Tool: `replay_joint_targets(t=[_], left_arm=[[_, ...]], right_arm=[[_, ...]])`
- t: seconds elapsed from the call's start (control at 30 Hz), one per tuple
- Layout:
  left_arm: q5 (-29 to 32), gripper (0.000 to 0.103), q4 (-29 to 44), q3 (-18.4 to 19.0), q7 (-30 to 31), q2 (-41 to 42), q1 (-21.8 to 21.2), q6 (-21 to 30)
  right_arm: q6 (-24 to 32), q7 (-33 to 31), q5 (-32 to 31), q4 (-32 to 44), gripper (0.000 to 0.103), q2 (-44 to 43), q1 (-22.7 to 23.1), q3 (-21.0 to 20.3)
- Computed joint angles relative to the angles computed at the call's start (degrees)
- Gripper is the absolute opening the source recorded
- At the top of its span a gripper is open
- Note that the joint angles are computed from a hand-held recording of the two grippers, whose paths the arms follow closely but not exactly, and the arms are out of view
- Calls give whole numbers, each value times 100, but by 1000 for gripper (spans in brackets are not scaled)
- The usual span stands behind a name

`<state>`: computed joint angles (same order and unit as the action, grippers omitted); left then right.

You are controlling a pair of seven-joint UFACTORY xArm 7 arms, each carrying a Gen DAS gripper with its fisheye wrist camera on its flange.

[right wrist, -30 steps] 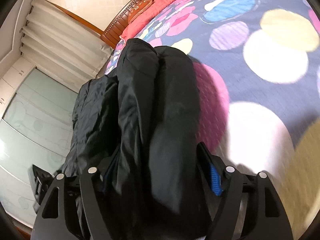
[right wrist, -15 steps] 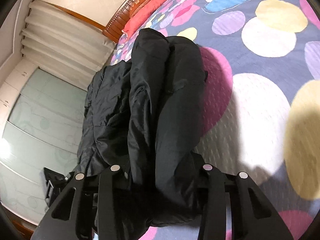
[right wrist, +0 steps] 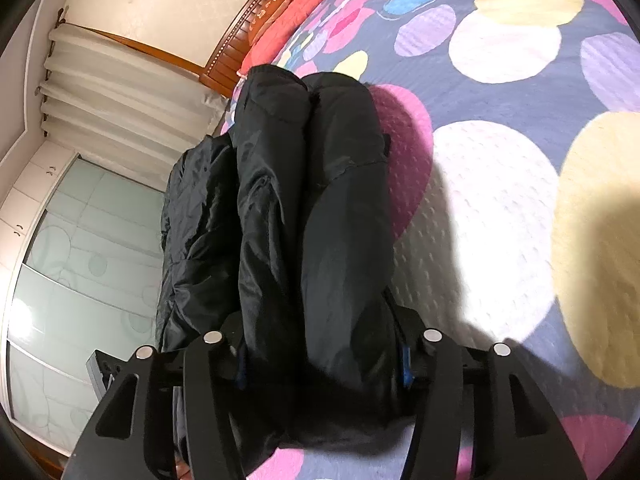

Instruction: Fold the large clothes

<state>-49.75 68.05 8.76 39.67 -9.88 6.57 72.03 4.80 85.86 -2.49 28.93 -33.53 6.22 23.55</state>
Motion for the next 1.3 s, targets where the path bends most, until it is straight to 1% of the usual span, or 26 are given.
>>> replay_joint_targets(t=[0.13,0.27,0.4,0.5,0.6,0.67,0.77,0.83,0.87,0.97,1.03,1.13,1.3], left_arm=[[83,94,-78,0,60,-101,21,-124],[251,94,-258,13,45,-296,-6,-282],[441,94,-372,46,18,-478,-53,-393],[627,94,-513,60,67,-694,-102,-574],[889,94,-760,42,147,-1031,-165,-950],[1073,94,-961,46,208,-1290,-220,-1220],[1461,94,-1290,35,243,-1720,-289,-1654],[1710,94,-1468,55,260,-1977,-347,-1852],[1840,94,-1554,73,263,-2119,-372,-1914],[2147,94,-1686,164,177,-2448,-459,-1953],[2264,94,-1725,253,107,-2631,-525,-1941],[2392,94,-1752,341,-12,-2860,-608,-1927],[2563,94,-1755,455,-110,-3228,-737,-1908]], right_arm=[[224,146,5,-124,57,-361,-10,101],[528,306,-82,-108,58,-585,-63,226],[960,490,-185,-61,59,-849,-28,313],[1388,592,-317,78,59,-972,-15,385],[2025,692,-476,330,59,-1087,23,492],[2717,723,-623,659,59,-1071,45,603],[3575,758,-891,1111,59,-975,87,756],[4184,777,-1104,1499,67,-834,99,927],[4418,770,-1193,1628,68,-800,139,957],[5291,658,-1539,2256,69,-496,205,1230],[5805,584,-1771,2669,74,-231,237,1395],[6513,501,-2164,3213,76,108,320,1680],[7165,508,-2741,3927,76,675,408,1933]])
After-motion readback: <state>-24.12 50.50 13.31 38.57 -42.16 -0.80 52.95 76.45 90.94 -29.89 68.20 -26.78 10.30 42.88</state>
